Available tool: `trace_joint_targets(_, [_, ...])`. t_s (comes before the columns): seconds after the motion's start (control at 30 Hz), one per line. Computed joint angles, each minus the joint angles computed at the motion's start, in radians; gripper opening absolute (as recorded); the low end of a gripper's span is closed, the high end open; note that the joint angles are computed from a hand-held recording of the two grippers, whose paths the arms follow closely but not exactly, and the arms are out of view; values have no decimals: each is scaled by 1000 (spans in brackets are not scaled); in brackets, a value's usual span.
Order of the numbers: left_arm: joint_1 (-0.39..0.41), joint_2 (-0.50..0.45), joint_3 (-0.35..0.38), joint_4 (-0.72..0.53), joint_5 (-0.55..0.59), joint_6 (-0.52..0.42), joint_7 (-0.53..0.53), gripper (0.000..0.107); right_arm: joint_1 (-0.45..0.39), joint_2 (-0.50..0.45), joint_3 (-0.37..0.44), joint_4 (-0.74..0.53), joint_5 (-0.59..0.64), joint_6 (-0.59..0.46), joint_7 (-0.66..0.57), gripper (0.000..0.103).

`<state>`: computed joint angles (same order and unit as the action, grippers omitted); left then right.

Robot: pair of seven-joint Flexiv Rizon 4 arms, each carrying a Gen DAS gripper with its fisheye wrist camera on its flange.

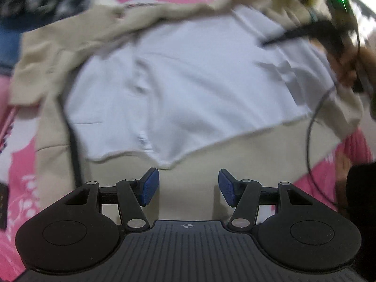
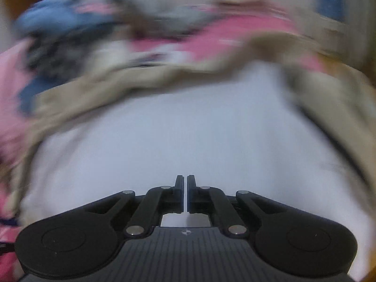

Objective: Fold clothes

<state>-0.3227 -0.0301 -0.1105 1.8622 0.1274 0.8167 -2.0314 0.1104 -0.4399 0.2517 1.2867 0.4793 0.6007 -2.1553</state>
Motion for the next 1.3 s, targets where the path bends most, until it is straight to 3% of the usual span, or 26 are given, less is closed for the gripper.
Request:
trace_joint_targets(0.1, [-7,-44,-12,-27,-24,-43,26,56,2,19,81,20,73,-84,-185,0])
trace_joint_targets(0.17, [-14,-66,-12,-52,-26,-99,15,56,37,19,77,39,60,-110,-241,0])
trace_joint_targets(0.27, [-23,-53,-5,-36,-37,-102,14,56,83,-21,29,40,4,-88,-200,0])
trace_joint_targets(0.33, [-24,-37,-1,-13,-54,-100,15,56,70,-42,9,10,4,-92,-145,0])
trace_joint_targets(0.5, [-21,-17,-2,19,-76,-85,32,56,106,-57,-59,9,-143,58,21,0])
trace_joint_targets(0.6, [-16,-14,-2,25,-94,-86,37,56,118,-27,-28,74,-190,175,23,1])
trace_joint_targets(0.7, [-14,-7,-3,31,-108,-88,30,56,45,-25,89,17,-20,25,-74,1])
trace_joint_targets(0.77, [-14,-5,-5,31,-110,-91,22,56,57,-38,111,0,37,-35,-113,1])
trace_joint_targets(0.83, [-15,-1,-6,32,-108,-95,16,56,93,-44,111,12,50,-28,-145,1])
trace_joint_targets(0.93, [-17,10,-8,40,-109,-99,7,56,118,-43,95,32,26,-113,-153,1])
trace_joint_targets(1.07, [-16,44,-3,82,-132,-82,-2,56,86,28,85,118,54,-195,-208,2])
trace_joint_targets(1.2, [-10,82,2,137,-163,-28,-30,56,73,65,53,114,74,-316,-197,2])
trace_joint_targets(1.3, [3,111,-4,144,-111,-21,-82,56,64,75,35,83,110,-391,-163,19])
